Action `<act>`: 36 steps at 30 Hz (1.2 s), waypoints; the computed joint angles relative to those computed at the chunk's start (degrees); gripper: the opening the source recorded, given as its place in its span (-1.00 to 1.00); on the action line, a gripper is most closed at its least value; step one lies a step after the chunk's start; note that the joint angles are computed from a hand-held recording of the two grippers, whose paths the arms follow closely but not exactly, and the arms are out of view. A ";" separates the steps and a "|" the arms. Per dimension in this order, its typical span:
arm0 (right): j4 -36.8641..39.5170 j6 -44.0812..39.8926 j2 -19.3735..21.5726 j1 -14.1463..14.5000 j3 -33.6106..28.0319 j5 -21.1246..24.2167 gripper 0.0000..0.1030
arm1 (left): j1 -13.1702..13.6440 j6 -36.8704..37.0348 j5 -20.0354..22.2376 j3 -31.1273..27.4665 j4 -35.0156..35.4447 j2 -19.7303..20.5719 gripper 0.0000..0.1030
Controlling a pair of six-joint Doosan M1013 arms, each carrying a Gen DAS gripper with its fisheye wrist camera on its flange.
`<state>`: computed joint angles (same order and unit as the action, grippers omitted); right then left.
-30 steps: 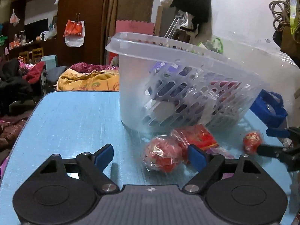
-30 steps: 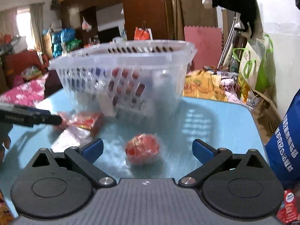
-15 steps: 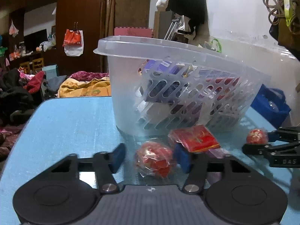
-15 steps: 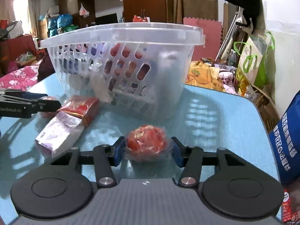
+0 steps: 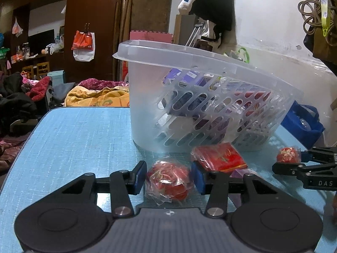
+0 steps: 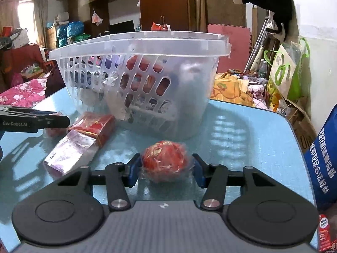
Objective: Organize objects
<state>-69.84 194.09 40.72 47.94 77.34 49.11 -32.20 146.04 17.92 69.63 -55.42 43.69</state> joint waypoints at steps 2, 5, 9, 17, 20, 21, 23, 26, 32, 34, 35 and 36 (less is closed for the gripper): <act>-1.14 1.33 -0.11 0.11 0.37 0.02 0.06 | 0.00 3.46 -0.96 0.64 -3.72 -0.24 -0.02; -3.90 4.05 -0.28 0.44 1.04 0.49 0.06 | -0.07 12.63 -2.76 2.05 -12.68 -0.77 -0.02; -6.02 5.44 -0.41 0.56 1.47 0.48 0.06 | 0.11 13.74 -1.98 1.66 -13.89 -0.54 -0.02; -8.03 6.49 -0.54 0.74 1.98 0.17 0.06 | 0.53 12.78 0.22 0.79 -14.29 -0.02 -0.02; -8.90 7.38 -0.57 0.90 2.21 0.15 0.06 | 0.68 14.81 0.40 1.07 -16.46 -0.09 -0.02; -9.56 8.28 -0.66 0.93 2.47 -0.02 0.06 | 0.81 16.39 0.63 1.25 -18.03 -0.14 -0.02; -10.15 9.18 -0.75 0.97 2.74 -0.16 0.06 | 1.31 19.41 2.00 1.56 -22.10 -0.25 -0.02; -13.25 12.40 -0.92 1.28 3.60 0.80 0.06 | 2.20 29.48 4.79 3.01 -33.66 -0.77 -0.02; -25.46 24.28 -3.62 3.03 6.18 3.04 0.05 | 3.94 41.12 15.07 5.12 -47.23 -2.91 -0.02; -24.80 19.31 -4.24 2.75 4.01 3.25 0.06 | 4.01 41.96 17.39 3.80 -47.70 -3.31 -0.02; -23.50 15.88 -4.15 2.40 2.41 3.59 0.06 | 3.78 41.71 17.40 2.51 -47.51 -3.34 -0.02; -21.99 12.36 -4.01 1.71 0.56 3.17 0.06 | 3.46 39.37 16.93 0.70 -45.48 -3.06 -0.02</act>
<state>-91.83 206.45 36.72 49.65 77.90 52.28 -28.74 185.41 34.85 70.33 -100.90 40.64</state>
